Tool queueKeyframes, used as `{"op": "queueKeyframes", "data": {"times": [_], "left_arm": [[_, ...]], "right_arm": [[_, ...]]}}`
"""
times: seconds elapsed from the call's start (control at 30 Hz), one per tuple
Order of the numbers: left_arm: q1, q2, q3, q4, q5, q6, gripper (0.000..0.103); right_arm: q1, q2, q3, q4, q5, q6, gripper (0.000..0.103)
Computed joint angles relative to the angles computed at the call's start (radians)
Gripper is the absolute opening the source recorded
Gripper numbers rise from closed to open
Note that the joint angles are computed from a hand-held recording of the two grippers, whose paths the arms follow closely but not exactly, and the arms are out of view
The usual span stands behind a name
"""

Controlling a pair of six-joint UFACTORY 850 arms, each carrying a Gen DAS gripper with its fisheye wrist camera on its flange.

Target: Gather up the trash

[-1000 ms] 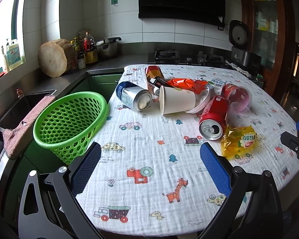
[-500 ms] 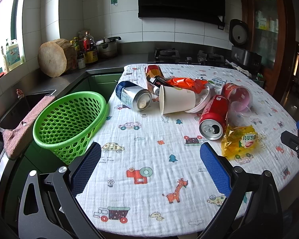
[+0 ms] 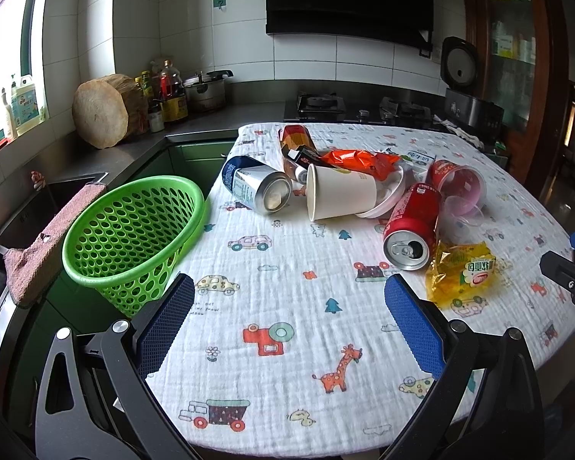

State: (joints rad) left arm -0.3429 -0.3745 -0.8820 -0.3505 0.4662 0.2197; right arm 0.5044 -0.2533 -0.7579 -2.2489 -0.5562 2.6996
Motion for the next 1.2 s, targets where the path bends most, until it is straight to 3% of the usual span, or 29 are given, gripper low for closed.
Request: {"op": "queueKeyframes", "data": {"times": [0.83,1.2], "left_arm": [[0.005,-0.039,-0.051,0.036,-0.041,-0.008,0.098],[0.012,-0.064,-0.084,0.110,-0.065,-0.058,0.098]], "right_arm": [[-0.045,-0.040,-0.039,0.005,0.029,-0.035,0.097],[-0.123,-0.085,-0.095,-0.102,0.135,0.039,0.097]]}}
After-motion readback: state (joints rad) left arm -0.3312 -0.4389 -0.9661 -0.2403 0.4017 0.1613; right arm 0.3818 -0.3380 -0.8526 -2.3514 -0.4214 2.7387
